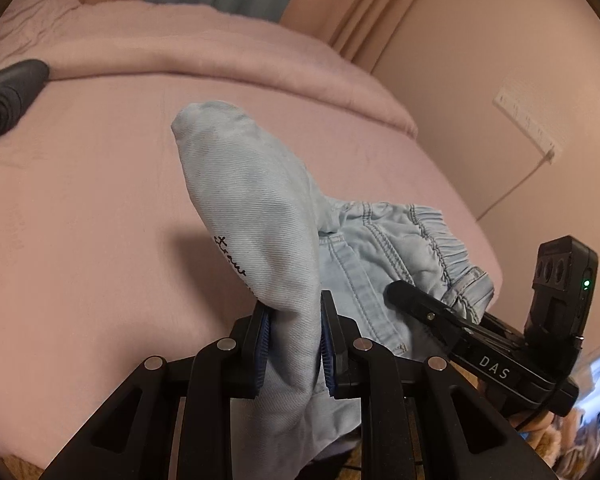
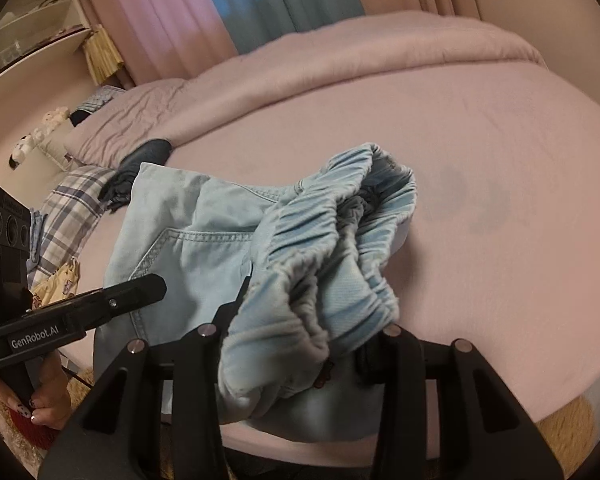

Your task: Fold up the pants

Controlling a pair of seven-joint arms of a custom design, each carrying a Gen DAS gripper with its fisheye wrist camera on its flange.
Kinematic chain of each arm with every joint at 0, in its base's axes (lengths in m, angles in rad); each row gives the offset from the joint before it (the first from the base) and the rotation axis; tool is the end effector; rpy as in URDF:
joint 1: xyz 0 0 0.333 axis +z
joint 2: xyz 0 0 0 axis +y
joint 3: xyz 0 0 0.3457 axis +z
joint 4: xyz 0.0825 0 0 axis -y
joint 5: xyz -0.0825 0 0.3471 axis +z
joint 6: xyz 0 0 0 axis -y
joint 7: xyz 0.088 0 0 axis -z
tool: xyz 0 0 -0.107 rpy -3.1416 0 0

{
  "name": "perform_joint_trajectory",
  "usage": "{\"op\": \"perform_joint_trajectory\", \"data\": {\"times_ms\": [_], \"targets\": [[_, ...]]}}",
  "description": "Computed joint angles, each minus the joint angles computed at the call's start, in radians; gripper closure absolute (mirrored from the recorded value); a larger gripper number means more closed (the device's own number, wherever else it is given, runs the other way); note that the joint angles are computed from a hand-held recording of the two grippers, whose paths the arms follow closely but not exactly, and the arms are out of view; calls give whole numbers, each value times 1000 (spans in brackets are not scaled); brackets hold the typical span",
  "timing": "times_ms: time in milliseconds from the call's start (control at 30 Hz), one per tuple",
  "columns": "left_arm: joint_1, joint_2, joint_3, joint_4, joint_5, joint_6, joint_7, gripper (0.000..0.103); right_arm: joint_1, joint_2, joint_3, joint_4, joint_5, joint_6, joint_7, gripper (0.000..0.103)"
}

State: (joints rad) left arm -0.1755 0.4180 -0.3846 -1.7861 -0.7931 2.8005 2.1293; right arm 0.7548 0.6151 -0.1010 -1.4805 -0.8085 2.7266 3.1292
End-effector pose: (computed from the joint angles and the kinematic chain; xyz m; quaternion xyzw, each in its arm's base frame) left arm 0.6002 -0.2933 0.4380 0.5229 -0.7543 0.3963 0.0242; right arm 0.5564 0.4840 0.4208 -0.5740 0.7144 -0.1826 0.3561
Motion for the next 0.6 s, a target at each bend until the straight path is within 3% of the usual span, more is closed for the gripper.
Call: {"op": "perform_joint_trajectory", "data": {"times_ms": [167, 400, 500, 600], "targets": [[-4, 21, 8, 65, 13, 57, -15, 83, -37, 52, 18, 144, 30, -21, -146, 62], [-16, 140, 26, 191, 92, 144, -133, 83, -97, 236, 48, 424, 211, -34, -395, 62], [-87, 217, 116, 273, 211, 107, -271, 83, -108, 304, 55, 493, 281, -53, -470, 62], [-142, 289, 200, 365, 320, 10, -417, 83, -126, 378, 83, 577, 360, -112, -578, 62]]}}
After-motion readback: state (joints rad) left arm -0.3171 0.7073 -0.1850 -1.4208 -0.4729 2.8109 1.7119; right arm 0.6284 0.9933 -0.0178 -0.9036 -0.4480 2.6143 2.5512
